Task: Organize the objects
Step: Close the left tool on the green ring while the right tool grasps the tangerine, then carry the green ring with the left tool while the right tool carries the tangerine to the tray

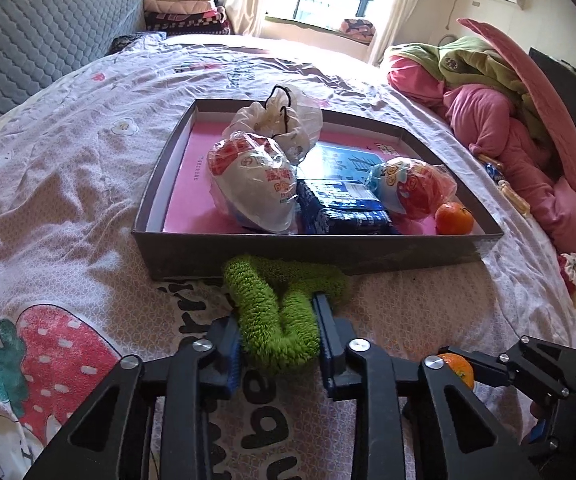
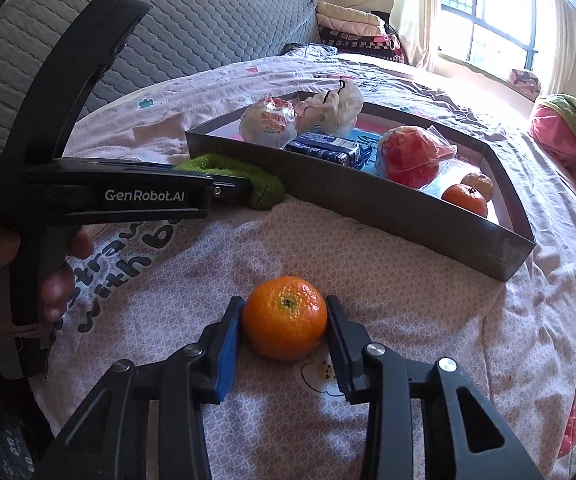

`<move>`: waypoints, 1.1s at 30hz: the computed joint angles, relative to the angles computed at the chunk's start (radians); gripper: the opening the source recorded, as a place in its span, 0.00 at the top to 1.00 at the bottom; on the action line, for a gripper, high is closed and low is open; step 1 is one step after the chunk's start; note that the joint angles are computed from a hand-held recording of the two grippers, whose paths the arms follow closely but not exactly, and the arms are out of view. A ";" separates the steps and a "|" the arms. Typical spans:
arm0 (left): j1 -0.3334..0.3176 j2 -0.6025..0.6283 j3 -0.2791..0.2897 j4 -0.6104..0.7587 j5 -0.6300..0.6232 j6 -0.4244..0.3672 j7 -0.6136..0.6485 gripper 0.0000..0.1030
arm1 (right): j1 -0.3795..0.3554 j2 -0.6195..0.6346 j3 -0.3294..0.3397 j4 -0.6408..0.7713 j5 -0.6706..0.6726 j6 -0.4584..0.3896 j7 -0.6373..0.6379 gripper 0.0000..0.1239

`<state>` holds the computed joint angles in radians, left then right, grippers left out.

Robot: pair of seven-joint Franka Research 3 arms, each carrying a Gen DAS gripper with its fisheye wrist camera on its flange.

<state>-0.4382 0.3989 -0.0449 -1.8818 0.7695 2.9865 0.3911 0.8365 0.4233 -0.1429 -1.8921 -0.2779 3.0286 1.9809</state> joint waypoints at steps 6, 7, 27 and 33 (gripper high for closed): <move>-0.024 -0.012 0.015 0.000 0.054 0.001 -0.034 0.77 | 0.003 -0.003 -0.005 -0.004 -0.001 0.007 0.001 0.68; -0.026 -0.015 0.017 -0.001 0.061 0.003 -0.041 0.77 | 0.004 -0.004 -0.007 -0.006 0.000 0.009 0.004 0.68; -0.063 -0.110 0.020 -0.015 0.458 -0.069 -0.403 0.77 | 0.190 -0.011 -0.266 -0.017 -0.208 0.068 0.280 0.68; -0.022 -0.142 -0.055 -0.018 0.495 -0.146 -0.432 0.77 | 0.249 -0.027 -0.352 -0.032 -0.260 0.104 0.354 0.68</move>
<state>-0.4604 0.2568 -0.0995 -1.8999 1.2641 2.8408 -0.0405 1.0858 0.3961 -0.4951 -1.9244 -0.5374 3.1327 2.3351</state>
